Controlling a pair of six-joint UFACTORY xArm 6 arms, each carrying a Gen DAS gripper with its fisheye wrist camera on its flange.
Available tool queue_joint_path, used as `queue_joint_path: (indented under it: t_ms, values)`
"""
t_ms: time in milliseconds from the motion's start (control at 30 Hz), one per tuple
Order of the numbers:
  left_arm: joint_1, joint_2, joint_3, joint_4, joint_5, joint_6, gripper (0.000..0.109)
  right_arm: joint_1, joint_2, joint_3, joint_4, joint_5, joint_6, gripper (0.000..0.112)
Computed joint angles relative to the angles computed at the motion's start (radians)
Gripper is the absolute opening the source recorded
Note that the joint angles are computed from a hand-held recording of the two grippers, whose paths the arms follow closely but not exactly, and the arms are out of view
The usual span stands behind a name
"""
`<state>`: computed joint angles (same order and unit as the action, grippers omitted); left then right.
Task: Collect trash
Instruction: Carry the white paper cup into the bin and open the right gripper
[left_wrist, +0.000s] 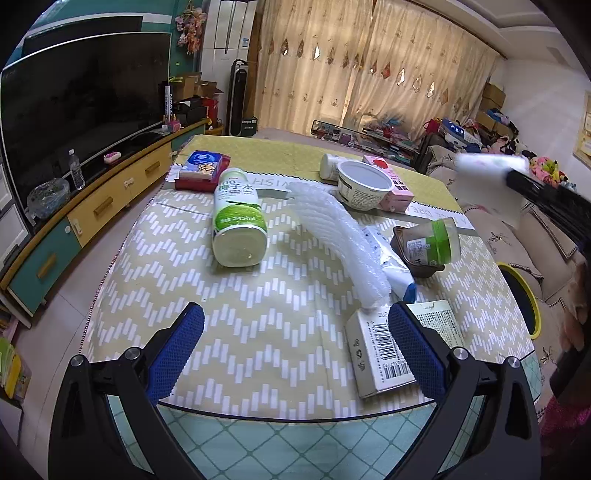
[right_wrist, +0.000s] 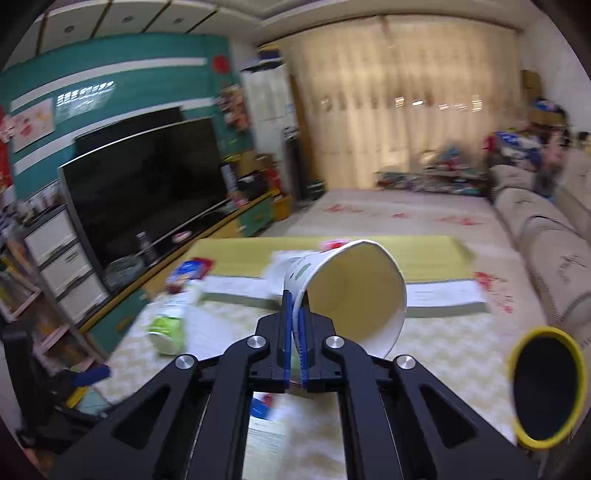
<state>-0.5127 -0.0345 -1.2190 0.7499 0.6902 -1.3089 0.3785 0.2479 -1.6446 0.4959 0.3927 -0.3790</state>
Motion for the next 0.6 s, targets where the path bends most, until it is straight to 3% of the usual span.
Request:
queue_joint_path:
  t_ms: [67, 200, 400, 600]
  values:
    - [-0.004, 0.009, -0.009, -0.001, 0.003, 0.003, 0.098, -0.043, -0.050, 0.090, -0.066, -0.069, 0.069, 0.003]
    - [-0.015, 0.037, -0.040, -0.006, 0.013, 0.013, 0.098, -0.145, -0.084, 0.178, -0.225, -0.122, 0.233, 0.003]
    - [-0.032, 0.087, -0.102, -0.012, 0.041, 0.031, 0.098, -0.309, -0.044, 0.184, -0.490, -0.095, 0.522, 0.003]
    - [-0.041, 0.162, -0.195, -0.028, 0.077, 0.065, 0.098, -0.401, 0.057, 0.106, -0.573, -0.034, 0.623, 0.003]
